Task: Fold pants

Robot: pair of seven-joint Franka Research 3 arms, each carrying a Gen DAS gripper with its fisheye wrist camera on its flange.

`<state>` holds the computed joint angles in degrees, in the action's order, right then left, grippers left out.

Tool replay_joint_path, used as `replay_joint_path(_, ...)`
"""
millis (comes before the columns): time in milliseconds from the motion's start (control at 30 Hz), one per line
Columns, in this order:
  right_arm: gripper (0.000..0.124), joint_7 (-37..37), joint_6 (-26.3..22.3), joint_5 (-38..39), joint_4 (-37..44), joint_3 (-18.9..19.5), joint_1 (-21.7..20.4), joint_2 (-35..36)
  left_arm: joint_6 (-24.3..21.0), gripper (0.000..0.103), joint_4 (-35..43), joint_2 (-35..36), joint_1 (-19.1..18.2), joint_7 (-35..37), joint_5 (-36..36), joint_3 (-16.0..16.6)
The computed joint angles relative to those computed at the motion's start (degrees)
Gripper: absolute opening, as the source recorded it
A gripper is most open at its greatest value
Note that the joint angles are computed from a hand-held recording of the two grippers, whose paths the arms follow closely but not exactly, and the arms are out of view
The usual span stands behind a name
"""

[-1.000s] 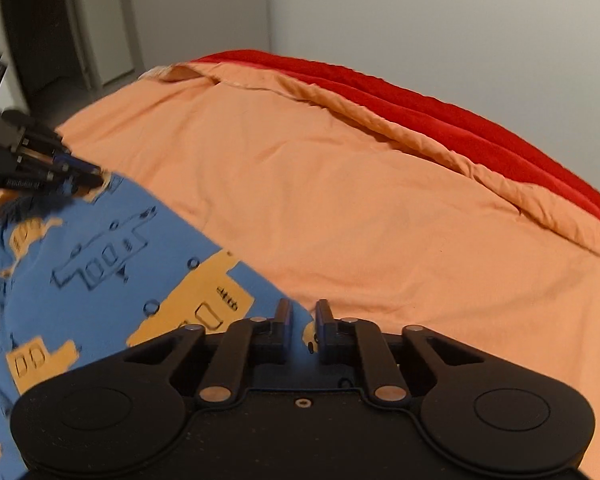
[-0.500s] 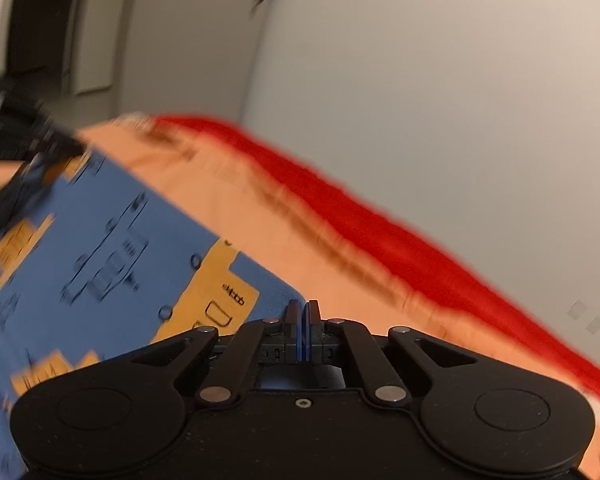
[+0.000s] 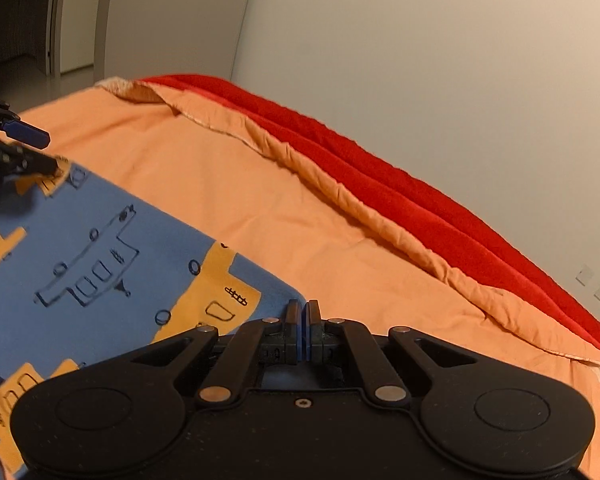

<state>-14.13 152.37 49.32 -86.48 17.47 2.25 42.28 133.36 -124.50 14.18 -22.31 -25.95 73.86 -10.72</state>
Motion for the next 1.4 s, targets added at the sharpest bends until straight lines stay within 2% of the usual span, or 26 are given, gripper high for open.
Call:
replay_joint_path(100, 0.000, -1.27, 0.40, -0.08, -1.59, 0.16, -0.17, -0.81, 2.52, 0.060, 0.57, 0.82, 1.10, 1.18, -2.03, 0.35)
replay_joint_path(133, 0.000, -1.67, 0.57, 0.21, -2.07, 0.32, -0.33, -1.00, 3.09, 0.050, 0.54, 0.96, 1.25, 1.05, -2.49, 0.50)
replay_joint_path(167, 0.000, -2.43, 0.79, 0.80, -2.79, 0.64, -0.74, -1.32, 3.42, 0.030, 0.46, 0.94, 1.35, 0.90, -2.98, 0.64)
replay_joint_path(300, 0.000, -5.17, -0.28, 4.00, -4.63, 1.76, -2.57, -2.69, 4.63, 0.002, -0.15, -0.07, 1.46, 0.84, -3.99, 0.73)
replay_joint_path(400, 0.000, -7.75, -3.72, 7.38, -6.80, 1.98, -4.57, -4.90, -0.64, 0.000, 0.67, -0.61, -0.75, 3.70, -2.11, -0.20)
replay_joint_path(567, 0.000, -15.02, -14.60, 16.88, -13.90, 1.52, -10.86, -11.38, -14.96, 0.000, 0.77, -2.10, -6.78, 1.26, 0.89, -3.51)
replay_joint_path(633, 0.000, -19.59, -19.57, 20.50, -18.44, 0.79, -13.66, -15.34, -18.13, 0.000, -0.25, -3.37, -8.74, -0.10, 2.31, -5.04)
replay_joint_path(767, 0.000, -28.33, -29.71, 24.33, -27.35, -2.57, -17.94, -23.25, -26.06, 0.000, -1.73, -4.80, -13.11, -1.31, 4.68, -8.48)
replay_joint_path(900, 0.000, -31.59, -38.19, 21.99, -32.28, -7.84, -19.89, -28.21, -32.88, 0.000, 1.03, -1.21, -17.90, 2.65, 3.99, -10.91)
replay_joint_path(1000, 0.000, -33.10, -41.92, 19.56, -35.95, -11.85, -20.31, -31.08, -33.02, 0.000, 2.94, 0.89, -20.65, 4.61, 2.33, -11.42)
replay_joint_path(1100, 0.000, -35.17, -42.95, 17.17, -39.78, -15.70, -20.05, -32.89, -31.83, 0.000, 3.92, 2.23, -22.72, 6.30, -0.25, -11.71)
replay_joint_path(1200, 0.000, -36.38, -42.04, 14.80, -43.28, -19.00, -18.91, -33.72, -29.99, 0.000, 5.49, 4.64, -24.19, 10.20, -3.51, -11.73)
replay_joint_path(1300, 0.000, -37.35, -40.08, 14.96, -46.36, -21.63, -17.23, -33.59, -30.11, 0.000, 7.59, 7.35, -26.01, 13.96, -5.38, -11.05)
replay_joint_path(1400, 0.000, -36.17, -38.83, 17.83, -48.25, -23.08, -16.04, -33.37, -32.30, 0.000, 10.12, 9.79, -28.33, 16.85, -6.78, -10.35)
